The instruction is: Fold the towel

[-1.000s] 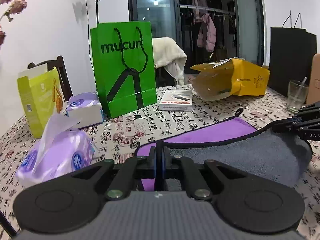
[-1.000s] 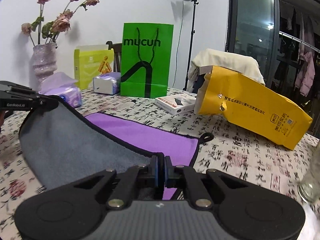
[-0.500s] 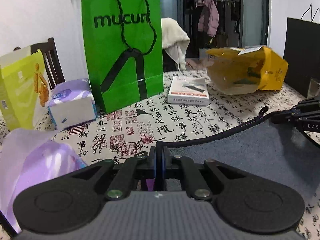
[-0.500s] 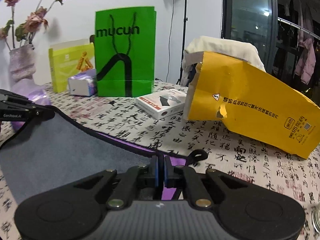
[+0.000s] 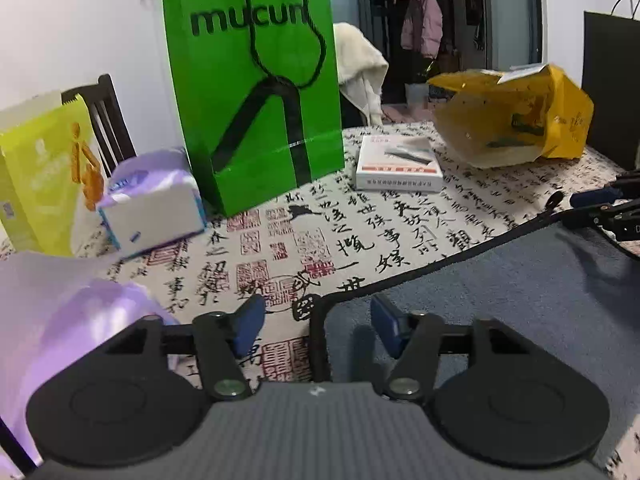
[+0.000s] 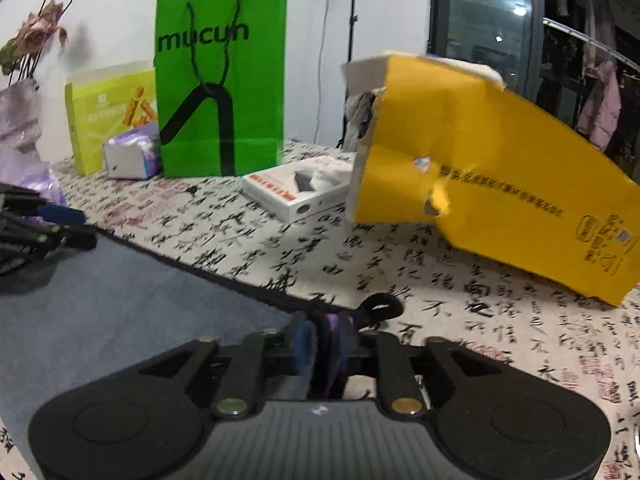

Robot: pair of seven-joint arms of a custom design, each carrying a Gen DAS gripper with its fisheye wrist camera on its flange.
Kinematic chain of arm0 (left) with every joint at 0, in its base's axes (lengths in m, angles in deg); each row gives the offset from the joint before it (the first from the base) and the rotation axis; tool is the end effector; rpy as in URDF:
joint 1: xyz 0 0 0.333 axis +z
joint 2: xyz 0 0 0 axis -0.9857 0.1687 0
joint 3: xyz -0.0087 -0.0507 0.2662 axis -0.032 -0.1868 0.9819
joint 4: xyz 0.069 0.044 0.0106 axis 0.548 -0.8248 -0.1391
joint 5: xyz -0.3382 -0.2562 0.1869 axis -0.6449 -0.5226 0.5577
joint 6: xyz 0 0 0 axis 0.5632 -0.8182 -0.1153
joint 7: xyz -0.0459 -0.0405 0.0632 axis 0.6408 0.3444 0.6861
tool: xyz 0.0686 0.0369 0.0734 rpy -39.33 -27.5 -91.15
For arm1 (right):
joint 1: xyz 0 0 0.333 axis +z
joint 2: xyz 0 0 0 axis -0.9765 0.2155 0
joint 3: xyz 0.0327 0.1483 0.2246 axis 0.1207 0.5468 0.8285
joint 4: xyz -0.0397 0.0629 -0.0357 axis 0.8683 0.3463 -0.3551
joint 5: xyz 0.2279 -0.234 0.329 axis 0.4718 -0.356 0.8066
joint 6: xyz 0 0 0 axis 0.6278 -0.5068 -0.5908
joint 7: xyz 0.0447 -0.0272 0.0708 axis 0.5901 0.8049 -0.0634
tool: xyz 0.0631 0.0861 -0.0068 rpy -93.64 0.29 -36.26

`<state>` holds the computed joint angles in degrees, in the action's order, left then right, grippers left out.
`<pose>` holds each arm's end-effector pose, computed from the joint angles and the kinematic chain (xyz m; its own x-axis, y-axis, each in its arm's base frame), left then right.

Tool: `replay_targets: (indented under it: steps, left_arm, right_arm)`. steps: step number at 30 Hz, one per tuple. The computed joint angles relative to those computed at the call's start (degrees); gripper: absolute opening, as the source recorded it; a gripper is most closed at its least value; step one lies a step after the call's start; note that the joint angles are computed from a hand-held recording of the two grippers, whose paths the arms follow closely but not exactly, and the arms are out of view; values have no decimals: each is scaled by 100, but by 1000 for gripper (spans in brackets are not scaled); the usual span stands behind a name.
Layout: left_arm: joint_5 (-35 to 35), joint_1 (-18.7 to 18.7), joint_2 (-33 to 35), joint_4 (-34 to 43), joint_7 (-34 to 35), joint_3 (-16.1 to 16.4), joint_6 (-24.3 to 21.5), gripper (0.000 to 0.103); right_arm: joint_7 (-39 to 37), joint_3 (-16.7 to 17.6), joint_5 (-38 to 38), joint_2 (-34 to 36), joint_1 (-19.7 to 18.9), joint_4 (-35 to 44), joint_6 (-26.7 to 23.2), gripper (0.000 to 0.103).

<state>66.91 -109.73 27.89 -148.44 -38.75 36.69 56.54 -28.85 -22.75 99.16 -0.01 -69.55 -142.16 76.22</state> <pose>0.5666 -0.4468 0.3684 0.1359 -0.9858 -0.0988 -0.5921 -0.0008 -0.8059 0.7494 0.2578 0.3498 0.6997 -0.7144 0.0134 -0.4080 -0.4149 -0.8133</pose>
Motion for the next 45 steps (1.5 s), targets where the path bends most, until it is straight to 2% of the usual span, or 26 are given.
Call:
replay_targets:
  steps: [1, 2, 8, 13, 19, 23, 31, 37, 42, 45]
  left_arm:
    - [23, -20, -109, -92, -43, -10, -35, 71]
    - [68, -41, -186, -147, -92, -28, -94, 76]
    - [195, -62, -677, -473, -249, -269, -351, 83]
    - [286, -118, -1069, -714, -440, -538, -624, 85]
    - [365, -247, -1491, -982, -688, -911, -1081, 93]
    - [356, -348, -1639, -1095, -829, -1115, -1349, 95]
    - [324, -631, -1746, -1271, -1322, -1440, -1898, 98]
    - [396, -922, -1602, -1259, -1508, -1557, -2330, 99]
    - [408, -1158, -1541, -1247, -1700, -1614, -2652, 100]
    - [381, -1290, -1532, -1237, -1815, -1655, -2862, 101]
  right_arm:
    - [-15, 23, 47, -57, -30, -51, 41, 43]
    - [-74, 68, 121, -118, -76, -111, 77, 46]
    - [-767, 314, 974, -769, -390, -735, 110, 53]
    - [-1403, 239, 1811, -1531, -411, -1458, 20, 56]
    - [-2203, 8, 2847, -2612, -316, -2442, -193, 62]
    - [-2587, -255, 3448, -3293, -129, -3080, -340, 64]
    - [-3079, -852, 4098, -4550, 436, -4354, -502, 68]
    - [-3444, -1291, 4538, -5347, 945, -5178, -537, 75]
    - [-3615, -1585, 4727, -6009, 1372, -5816, -365, 76]
    - [-3614, -1732, 4780, -6443, 1565, -6202, -306, 80]
